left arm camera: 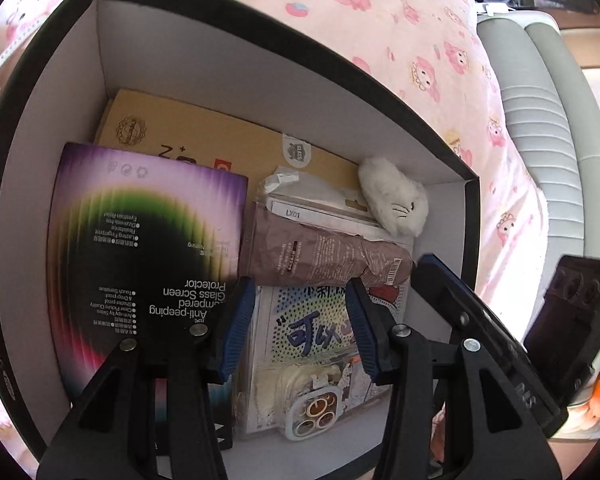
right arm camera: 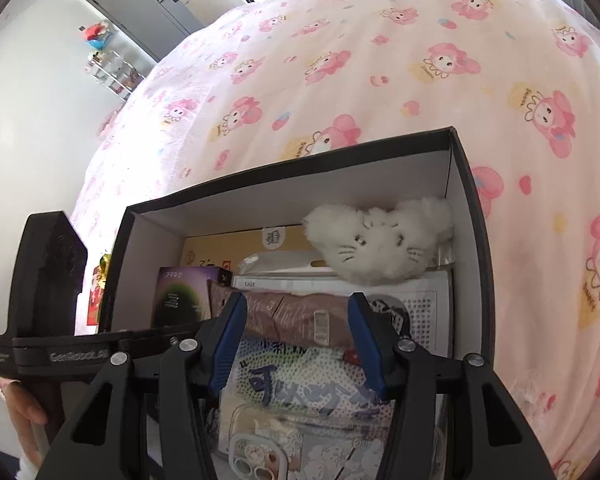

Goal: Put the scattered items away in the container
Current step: 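Lower the brown tube into the box and open the left tool, then withdraw the left tool from the box back toward the item pile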

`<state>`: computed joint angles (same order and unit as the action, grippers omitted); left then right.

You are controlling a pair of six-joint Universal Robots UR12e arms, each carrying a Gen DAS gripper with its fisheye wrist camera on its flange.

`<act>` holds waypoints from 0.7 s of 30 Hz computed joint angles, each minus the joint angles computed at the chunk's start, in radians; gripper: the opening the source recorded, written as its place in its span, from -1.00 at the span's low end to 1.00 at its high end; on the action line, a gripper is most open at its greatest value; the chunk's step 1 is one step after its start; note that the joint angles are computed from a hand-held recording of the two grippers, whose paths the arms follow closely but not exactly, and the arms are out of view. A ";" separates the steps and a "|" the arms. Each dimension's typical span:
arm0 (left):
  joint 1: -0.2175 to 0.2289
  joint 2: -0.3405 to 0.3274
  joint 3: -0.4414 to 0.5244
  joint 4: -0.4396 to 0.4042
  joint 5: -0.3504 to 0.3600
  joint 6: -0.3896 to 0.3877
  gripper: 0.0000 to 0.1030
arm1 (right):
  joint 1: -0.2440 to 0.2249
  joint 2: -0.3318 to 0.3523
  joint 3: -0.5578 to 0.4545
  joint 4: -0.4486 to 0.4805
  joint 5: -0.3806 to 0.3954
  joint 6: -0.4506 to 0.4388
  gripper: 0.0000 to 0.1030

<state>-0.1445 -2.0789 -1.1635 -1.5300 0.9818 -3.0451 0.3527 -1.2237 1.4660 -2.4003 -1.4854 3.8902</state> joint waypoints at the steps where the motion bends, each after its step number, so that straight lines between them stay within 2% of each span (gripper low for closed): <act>1: 0.001 -0.002 0.004 -0.010 -0.013 0.002 -0.09 | 0.005 -0.004 0.002 -0.001 -0.008 -0.008 -0.06; 4: 0.010 -0.006 0.010 -0.040 -0.069 -0.001 -0.09 | 0.018 -0.014 0.007 0.002 -0.010 -0.053 -0.06; 7: 0.013 -0.001 0.007 -0.019 -0.077 -0.016 -0.09 | 0.024 -0.008 -0.002 0.039 0.023 -0.096 -0.06; 14: 0.018 -0.005 0.019 -0.021 -0.103 -0.016 -0.09 | 0.013 0.033 -0.039 0.113 0.107 -0.084 -0.06; 21: 0.047 0.025 -0.029 -0.021 -0.133 -0.004 -0.07 | 0.005 0.057 -0.082 0.158 0.079 -0.073 -0.06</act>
<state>-0.0972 -2.0540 -1.1923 -1.5507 0.8483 -3.0492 0.3580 -1.1664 1.3836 -2.2423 -1.4065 3.8169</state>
